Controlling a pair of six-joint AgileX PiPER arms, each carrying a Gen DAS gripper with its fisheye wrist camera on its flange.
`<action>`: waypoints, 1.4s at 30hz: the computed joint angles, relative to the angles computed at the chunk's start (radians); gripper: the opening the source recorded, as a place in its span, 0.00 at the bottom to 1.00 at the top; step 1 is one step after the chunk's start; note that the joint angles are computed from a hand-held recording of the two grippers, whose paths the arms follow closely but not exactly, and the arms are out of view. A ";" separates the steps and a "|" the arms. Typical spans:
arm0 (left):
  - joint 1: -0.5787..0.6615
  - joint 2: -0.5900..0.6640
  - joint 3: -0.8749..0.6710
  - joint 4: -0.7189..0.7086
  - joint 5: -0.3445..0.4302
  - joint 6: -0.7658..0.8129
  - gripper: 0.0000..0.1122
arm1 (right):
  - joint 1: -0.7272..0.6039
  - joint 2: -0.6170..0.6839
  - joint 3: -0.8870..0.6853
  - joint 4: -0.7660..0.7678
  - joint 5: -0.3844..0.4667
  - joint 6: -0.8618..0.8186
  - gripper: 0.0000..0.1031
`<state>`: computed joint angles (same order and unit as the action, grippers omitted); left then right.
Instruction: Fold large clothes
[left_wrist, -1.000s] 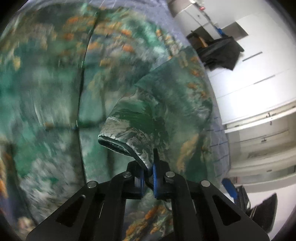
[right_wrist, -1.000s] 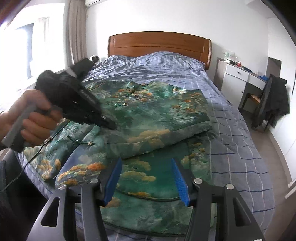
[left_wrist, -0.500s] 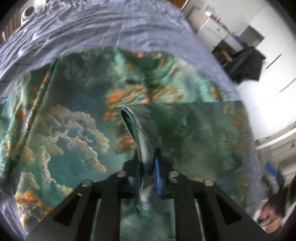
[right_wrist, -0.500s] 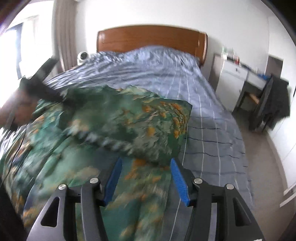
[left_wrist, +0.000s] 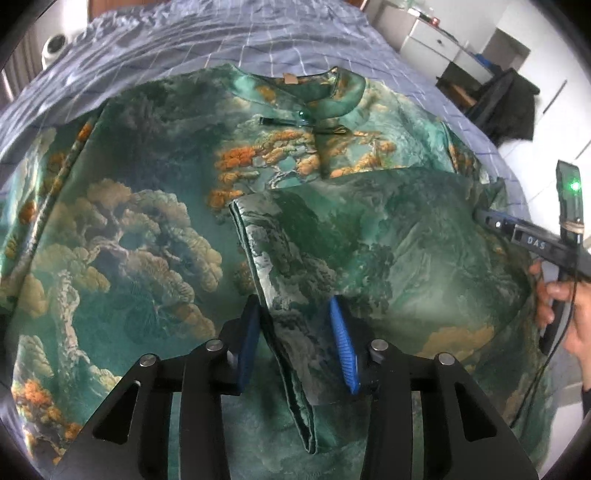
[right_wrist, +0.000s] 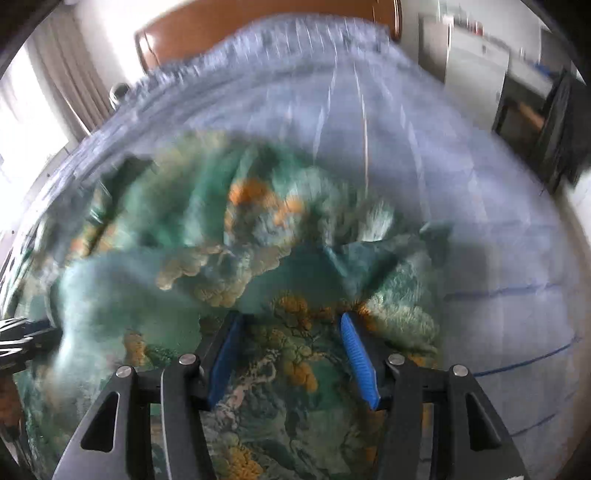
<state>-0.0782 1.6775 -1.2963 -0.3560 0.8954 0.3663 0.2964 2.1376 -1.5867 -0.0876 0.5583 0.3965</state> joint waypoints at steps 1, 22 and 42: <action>-0.004 -0.007 0.008 0.007 -0.008 0.001 0.36 | 0.002 -0.003 0.017 -0.013 -0.025 0.016 0.54; 0.012 -0.245 0.197 0.053 -0.060 0.031 0.66 | 0.151 -0.231 0.333 -0.222 -0.014 0.276 0.56; 0.891 -0.671 0.483 -0.216 0.285 0.712 0.77 | 0.976 -0.451 0.485 -0.774 0.431 1.360 0.75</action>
<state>0.8126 1.0062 -0.8134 -0.5720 1.1802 1.0785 1.2721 1.6864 -1.1016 -0.8616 0.9891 1.7568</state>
